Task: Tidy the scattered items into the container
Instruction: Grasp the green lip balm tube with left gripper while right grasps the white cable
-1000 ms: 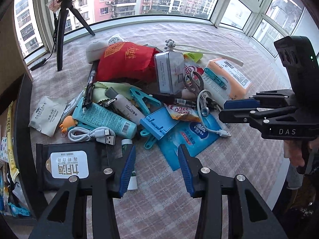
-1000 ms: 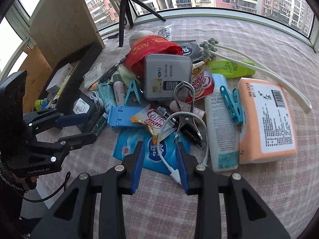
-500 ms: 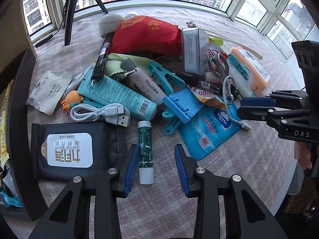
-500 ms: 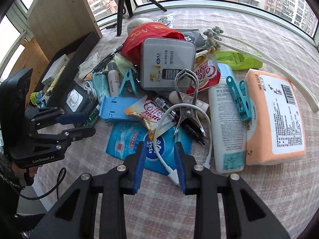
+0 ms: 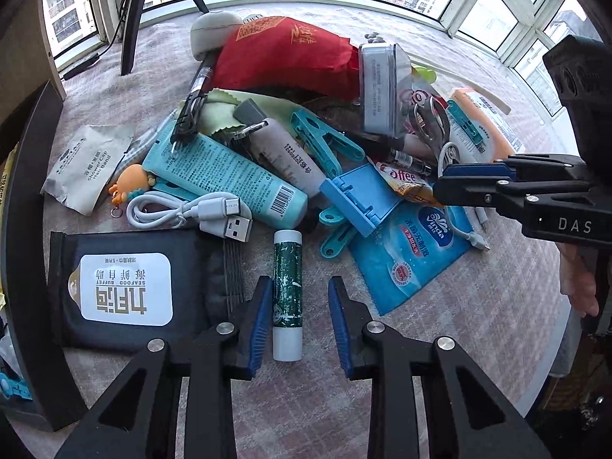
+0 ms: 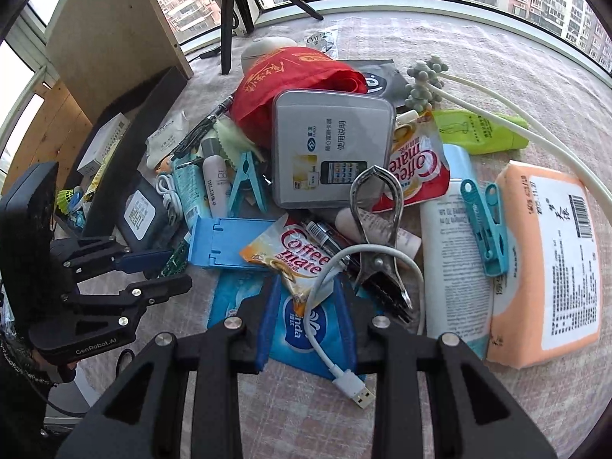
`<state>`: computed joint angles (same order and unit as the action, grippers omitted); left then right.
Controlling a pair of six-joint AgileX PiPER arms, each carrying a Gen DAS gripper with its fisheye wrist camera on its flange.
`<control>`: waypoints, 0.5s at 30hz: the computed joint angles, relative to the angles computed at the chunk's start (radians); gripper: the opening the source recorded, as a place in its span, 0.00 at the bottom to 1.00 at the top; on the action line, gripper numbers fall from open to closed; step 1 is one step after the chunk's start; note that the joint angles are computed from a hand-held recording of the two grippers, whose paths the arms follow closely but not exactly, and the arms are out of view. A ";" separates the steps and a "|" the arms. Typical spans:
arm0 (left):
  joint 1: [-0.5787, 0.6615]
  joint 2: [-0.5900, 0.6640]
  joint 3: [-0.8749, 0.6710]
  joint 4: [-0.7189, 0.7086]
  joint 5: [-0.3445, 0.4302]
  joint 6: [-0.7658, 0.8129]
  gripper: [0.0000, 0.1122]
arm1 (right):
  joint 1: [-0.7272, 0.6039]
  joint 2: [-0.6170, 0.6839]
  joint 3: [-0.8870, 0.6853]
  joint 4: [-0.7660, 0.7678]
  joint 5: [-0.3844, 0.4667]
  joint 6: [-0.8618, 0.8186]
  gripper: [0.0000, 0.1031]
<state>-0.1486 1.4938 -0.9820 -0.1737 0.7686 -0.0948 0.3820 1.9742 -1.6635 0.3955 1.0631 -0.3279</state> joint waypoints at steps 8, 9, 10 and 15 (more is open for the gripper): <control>0.000 0.033 -0.028 0.004 -0.017 -0.010 0.17 | -0.001 0.039 -0.038 0.011 0.010 0.007 0.19; 0.005 0.033 -0.027 -0.002 -0.018 -0.005 0.14 | -0.005 0.043 -0.042 0.023 0.018 0.003 0.18; 0.015 0.032 -0.024 -0.021 -0.020 0.012 0.13 | -0.006 0.042 -0.041 0.027 0.017 -0.001 0.17; 0.033 0.019 -0.007 -0.066 -0.025 0.033 0.13 | -0.025 0.018 -0.004 0.090 0.000 -0.023 0.04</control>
<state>-0.1158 1.5126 -0.9889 -0.2394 0.7439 -0.0615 0.3567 1.9919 -1.6671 0.4856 1.0630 -0.3507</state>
